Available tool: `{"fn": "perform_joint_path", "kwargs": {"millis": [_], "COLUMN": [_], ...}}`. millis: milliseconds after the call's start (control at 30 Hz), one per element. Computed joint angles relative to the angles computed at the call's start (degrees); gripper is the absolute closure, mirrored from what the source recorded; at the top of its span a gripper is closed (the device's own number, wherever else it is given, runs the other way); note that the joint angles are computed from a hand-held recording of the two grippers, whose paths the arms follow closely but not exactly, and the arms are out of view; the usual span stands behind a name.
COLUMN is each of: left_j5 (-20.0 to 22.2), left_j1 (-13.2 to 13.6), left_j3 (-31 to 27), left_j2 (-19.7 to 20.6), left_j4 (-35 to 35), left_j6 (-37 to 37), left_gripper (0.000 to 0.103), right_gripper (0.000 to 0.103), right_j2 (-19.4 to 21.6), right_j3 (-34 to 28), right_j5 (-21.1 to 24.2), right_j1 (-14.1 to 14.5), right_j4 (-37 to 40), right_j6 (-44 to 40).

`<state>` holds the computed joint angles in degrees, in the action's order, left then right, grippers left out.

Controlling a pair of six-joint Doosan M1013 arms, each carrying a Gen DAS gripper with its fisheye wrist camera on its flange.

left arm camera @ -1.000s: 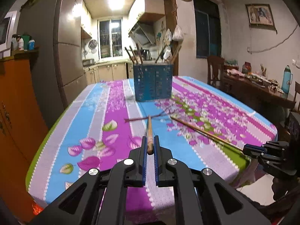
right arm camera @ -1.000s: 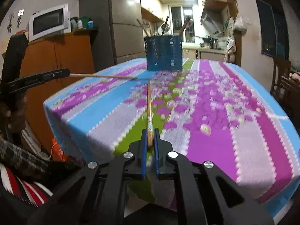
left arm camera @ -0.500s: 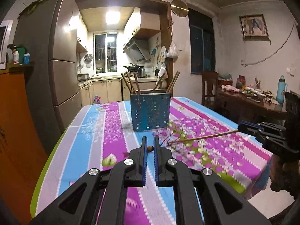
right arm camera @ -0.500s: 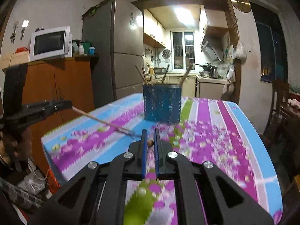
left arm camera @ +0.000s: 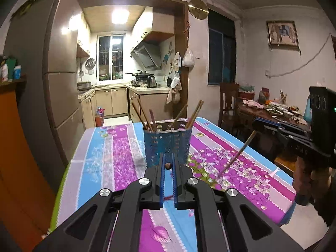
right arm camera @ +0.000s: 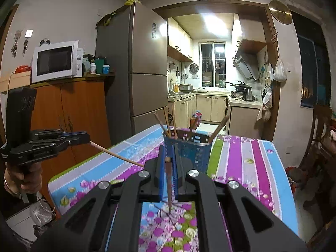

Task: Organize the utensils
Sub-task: 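Lower both chopsticks into the blue holder and open both tools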

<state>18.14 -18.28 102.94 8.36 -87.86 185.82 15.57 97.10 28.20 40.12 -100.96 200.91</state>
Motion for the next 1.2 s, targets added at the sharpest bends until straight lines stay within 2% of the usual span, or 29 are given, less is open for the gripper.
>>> {"fn": "perform_joint_path", "kwargs": {"millis": [100, 233, 333, 500, 600, 733, 833, 1067, 1200], "left_j5": [1.41, 4.04, 6.82, 9.82, 12.53, 14.11, 17.93, 21.95, 23.60], "left_j1": [0.05, -0.13, -0.42, -1.38, -1.69, -2.08, -1.86, -1.84, -1.58], "left_j3": [-3.78, -8.86, -12.62, -19.89, -25.13, -30.70, -35.77, -44.17, -47.26], "left_j2": [1.02, 2.66, 3.73, 6.03, 8.07, 10.55, 13.28, 18.66, 20.41], "left_j4": [13.63, 27.16, 35.31, 44.99, 49.31, 54.26, 55.73, 60.00, 58.65], "left_j6": [-13.13, -26.88, -34.50, -43.59, -47.59, -52.33, -55.09, -61.61, -62.31], "left_gripper": [0.096, 0.096, 0.096, 0.096, 0.096, 0.096, 0.096, 0.096, 0.096], "right_gripper": [0.098, 0.098, 0.098, 0.098, 0.098, 0.098, 0.098, 0.098, 0.098], "right_j2": [0.09, 0.14, -0.15, -0.53, -0.24, 0.83, 2.05, 4.62, 6.06], "right_j3": [-1.73, -3.80, -5.32, -8.33, -11.14, -14.45, -16.72, -19.97, -21.10], "right_j5": [-0.68, -1.05, -1.05, -0.48, 0.31, 0.48, 0.28, -0.71, -1.93], "right_j1": [-0.30, -0.80, -1.30, -2.26, -3.08, -4.38, -5.45, -8.09, -9.14], "right_j4": [2.81, 6.25, 6.81, 4.40, 3.97, 4.73, 5.67, 6.90, 9.89], "right_j6": [-3.70, -8.21, -9.52, -9.56, -11.48, -13.69, -15.12, -13.99, -15.56]}}
